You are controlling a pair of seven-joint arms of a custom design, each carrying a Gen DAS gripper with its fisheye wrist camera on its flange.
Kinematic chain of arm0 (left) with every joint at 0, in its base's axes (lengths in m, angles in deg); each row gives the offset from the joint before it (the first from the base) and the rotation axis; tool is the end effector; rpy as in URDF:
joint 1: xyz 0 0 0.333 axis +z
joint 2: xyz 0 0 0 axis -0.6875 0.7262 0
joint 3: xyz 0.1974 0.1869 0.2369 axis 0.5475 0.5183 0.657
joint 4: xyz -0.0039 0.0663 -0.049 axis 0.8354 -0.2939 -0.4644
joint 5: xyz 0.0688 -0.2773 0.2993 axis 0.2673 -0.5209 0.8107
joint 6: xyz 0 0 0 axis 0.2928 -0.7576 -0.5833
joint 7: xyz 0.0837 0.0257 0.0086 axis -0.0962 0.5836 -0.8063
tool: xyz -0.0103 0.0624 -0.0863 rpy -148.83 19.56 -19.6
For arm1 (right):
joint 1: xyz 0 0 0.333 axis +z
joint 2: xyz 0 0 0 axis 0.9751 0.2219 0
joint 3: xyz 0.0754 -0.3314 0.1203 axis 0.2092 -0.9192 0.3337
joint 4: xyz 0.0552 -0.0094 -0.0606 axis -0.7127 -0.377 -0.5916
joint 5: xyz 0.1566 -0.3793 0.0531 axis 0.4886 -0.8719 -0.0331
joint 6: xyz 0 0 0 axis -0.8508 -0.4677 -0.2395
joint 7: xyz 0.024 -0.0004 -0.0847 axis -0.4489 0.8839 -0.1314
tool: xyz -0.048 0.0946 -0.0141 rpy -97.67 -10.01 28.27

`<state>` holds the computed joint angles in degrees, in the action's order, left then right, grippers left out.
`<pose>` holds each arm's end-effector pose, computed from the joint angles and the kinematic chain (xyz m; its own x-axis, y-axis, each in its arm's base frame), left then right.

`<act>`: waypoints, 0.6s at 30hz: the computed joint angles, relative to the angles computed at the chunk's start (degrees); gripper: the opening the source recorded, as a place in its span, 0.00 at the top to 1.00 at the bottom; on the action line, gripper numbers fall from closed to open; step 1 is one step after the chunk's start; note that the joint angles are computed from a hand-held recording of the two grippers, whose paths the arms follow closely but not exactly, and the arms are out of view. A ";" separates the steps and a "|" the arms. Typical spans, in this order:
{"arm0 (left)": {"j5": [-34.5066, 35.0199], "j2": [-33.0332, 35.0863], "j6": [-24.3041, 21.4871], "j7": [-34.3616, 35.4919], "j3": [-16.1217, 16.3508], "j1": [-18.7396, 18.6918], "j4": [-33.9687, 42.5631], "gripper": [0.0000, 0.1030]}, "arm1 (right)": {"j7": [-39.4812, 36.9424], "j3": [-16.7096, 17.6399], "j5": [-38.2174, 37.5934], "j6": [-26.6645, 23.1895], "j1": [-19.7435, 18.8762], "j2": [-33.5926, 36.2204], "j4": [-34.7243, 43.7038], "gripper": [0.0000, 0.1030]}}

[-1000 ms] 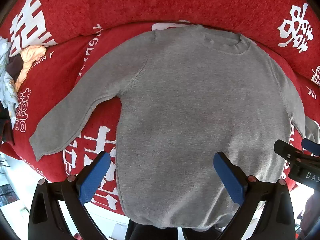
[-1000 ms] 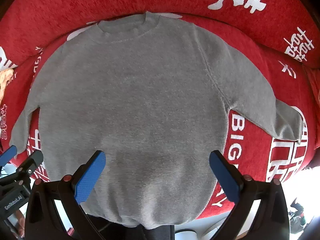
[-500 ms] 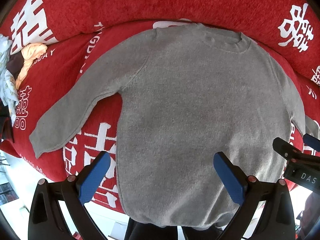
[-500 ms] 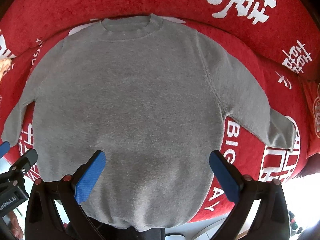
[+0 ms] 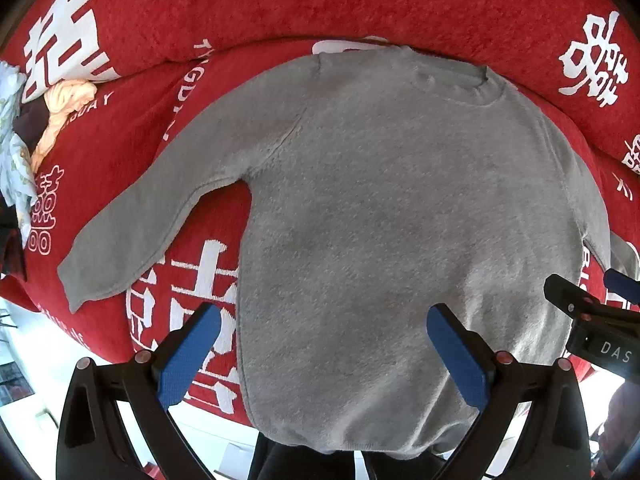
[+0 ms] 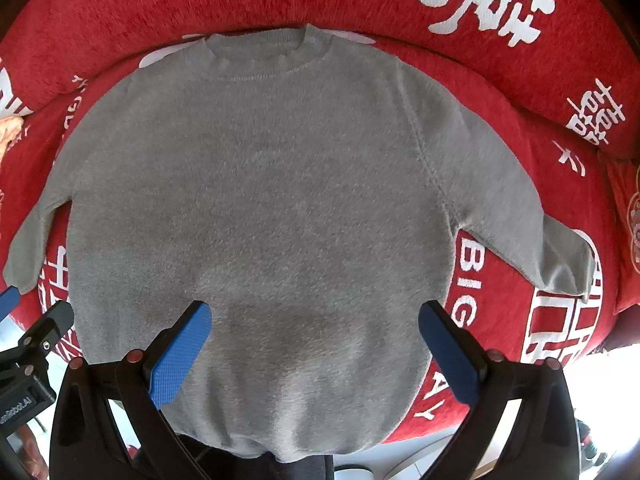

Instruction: Fold small clothes

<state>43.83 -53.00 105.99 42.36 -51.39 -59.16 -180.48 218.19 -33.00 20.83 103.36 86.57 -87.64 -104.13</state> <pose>0.4922 -0.2758 0.5350 -0.4371 -0.8988 -0.0331 -0.8930 0.4381 -0.1029 0.4472 0.1233 0.5049 -0.4454 -0.8939 0.0508 -0.8953 0.4446 -0.0267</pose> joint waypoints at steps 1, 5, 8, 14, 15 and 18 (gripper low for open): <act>-0.13 -0.01 -0.08 0.02 0.04 0.03 -0.03 0.00 | 0.08 0.06 -0.06 -0.08 0.02 0.11 0.07 0.00; -0.66 0.37 -1.19 0.29 0.09 0.10 0.49 0.00 | 0.11 0.06 -0.06 -0.19 0.16 0.27 0.12 0.00; -1.26 0.72 -2.31 0.77 0.16 0.22 1.14 0.00 | 0.44 0.20 -0.07 -0.46 0.31 0.58 0.34 0.00; -2.58 1.02 -2.25 1.41 0.62 0.95 1.23 0.00 | 0.82 -0.03 1.33 0.41 0.74 0.96 0.47 0.00; -2.66 1.08 -2.30 1.44 0.73 1.12 1.19 0.00 | 1.07 -0.05 1.80 0.67 0.79 1.08 0.47 0.00; -2.87 1.28 -2.31 1.40 1.23 1.90 1.05 0.00 | 1.76 0.03 3.03 1.17 1.15 2.04 0.98 0.00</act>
<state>40.97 -51.73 103.68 43.76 -50.15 -57.26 -179.42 219.94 -32.97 23.86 104.53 87.71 -85.61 -103.15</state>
